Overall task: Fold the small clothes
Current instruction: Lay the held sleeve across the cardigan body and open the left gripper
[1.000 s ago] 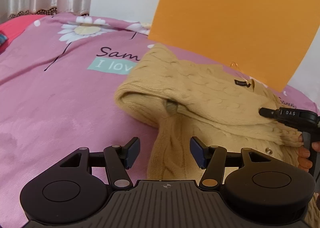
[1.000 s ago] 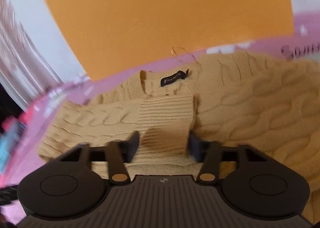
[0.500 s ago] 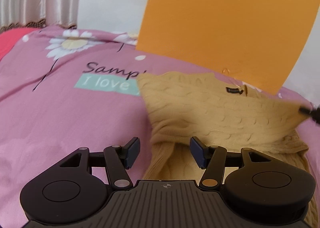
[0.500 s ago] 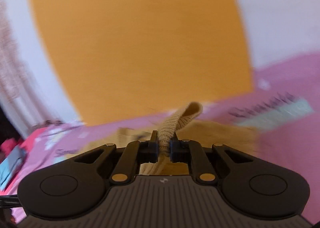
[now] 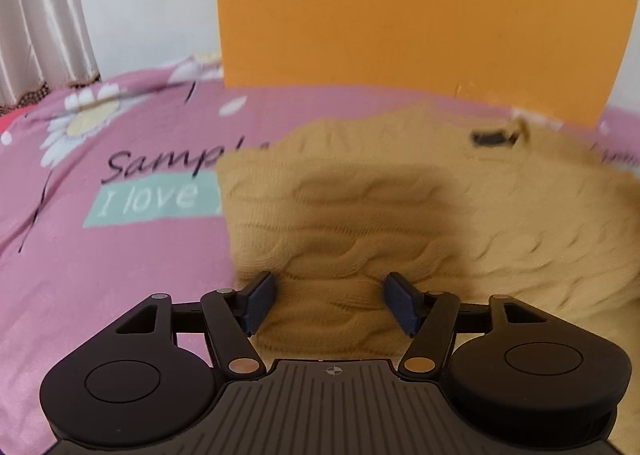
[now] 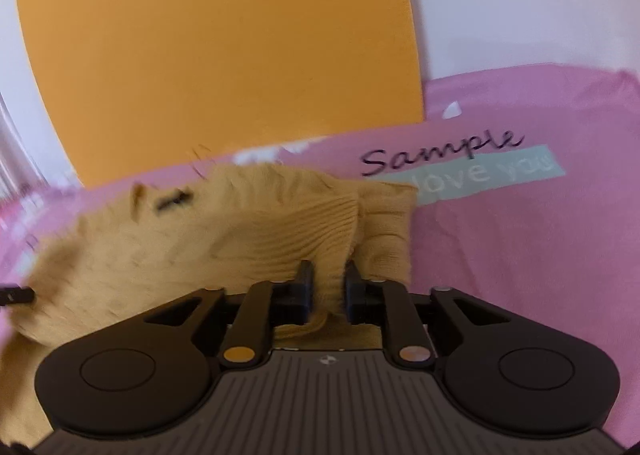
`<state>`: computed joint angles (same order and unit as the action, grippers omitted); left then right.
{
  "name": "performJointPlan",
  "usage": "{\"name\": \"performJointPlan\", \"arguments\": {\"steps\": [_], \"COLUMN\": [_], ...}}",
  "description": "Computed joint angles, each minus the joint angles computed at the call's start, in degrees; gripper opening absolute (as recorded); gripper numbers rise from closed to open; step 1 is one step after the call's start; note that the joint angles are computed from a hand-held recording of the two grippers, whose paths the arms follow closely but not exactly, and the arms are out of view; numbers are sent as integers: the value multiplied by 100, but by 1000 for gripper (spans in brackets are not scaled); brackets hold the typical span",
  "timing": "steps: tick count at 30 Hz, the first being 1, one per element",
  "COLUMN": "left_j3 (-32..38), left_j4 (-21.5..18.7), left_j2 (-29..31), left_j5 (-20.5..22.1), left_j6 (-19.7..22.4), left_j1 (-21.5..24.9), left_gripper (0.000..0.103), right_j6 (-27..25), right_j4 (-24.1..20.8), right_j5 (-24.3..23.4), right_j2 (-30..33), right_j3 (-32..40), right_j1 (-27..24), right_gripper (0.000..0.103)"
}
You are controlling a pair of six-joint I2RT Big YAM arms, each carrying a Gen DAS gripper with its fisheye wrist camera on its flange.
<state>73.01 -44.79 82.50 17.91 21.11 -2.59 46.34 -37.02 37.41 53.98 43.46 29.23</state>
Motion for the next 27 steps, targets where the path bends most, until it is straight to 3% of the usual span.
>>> {"name": "performJointPlan", "arguments": {"steps": [1,4,8,12,14,16,19,22,24,27], "left_j3": [-66,-81,7,-142,-268,-368,-557,-793,-902,-1071], "left_j4": [95,123,-42,-45,-24,-53,-50,2,-29,-46], "left_j2": [-28,-30,5,-232,-393,-495,-659,-929,-1087,-1298], "left_j5": [16,-27,8,-4,30,39,-288,-385,-441,-484], "left_j6": [27,1,-117,24,73,91,204,331,357,402], "left_j1": [30,92,142,228,304,354,345,425,474,533], "left_gripper": [103,103,103,103,103,103,103,103,103,103], "right_j6": [67,112,253,407,370,462,683,937,1067,1154], "right_j4": [-48,-169,-551,-738,-688,-993,-1454,-1627,-1691,-1969], "right_j5": [211,521,229,419,422,478,230,402,403,52], "right_j2": [-33,-188,115,81,-67,60,257,65,-81,-8], "right_j3": [-9,-47,38,140,120,220,311,260,225,242], "right_j1": [79,256,178,325,440,548,585,818,972,1128], "right_gripper": [36,38,39,43,51,54,58,60,72,75]}}
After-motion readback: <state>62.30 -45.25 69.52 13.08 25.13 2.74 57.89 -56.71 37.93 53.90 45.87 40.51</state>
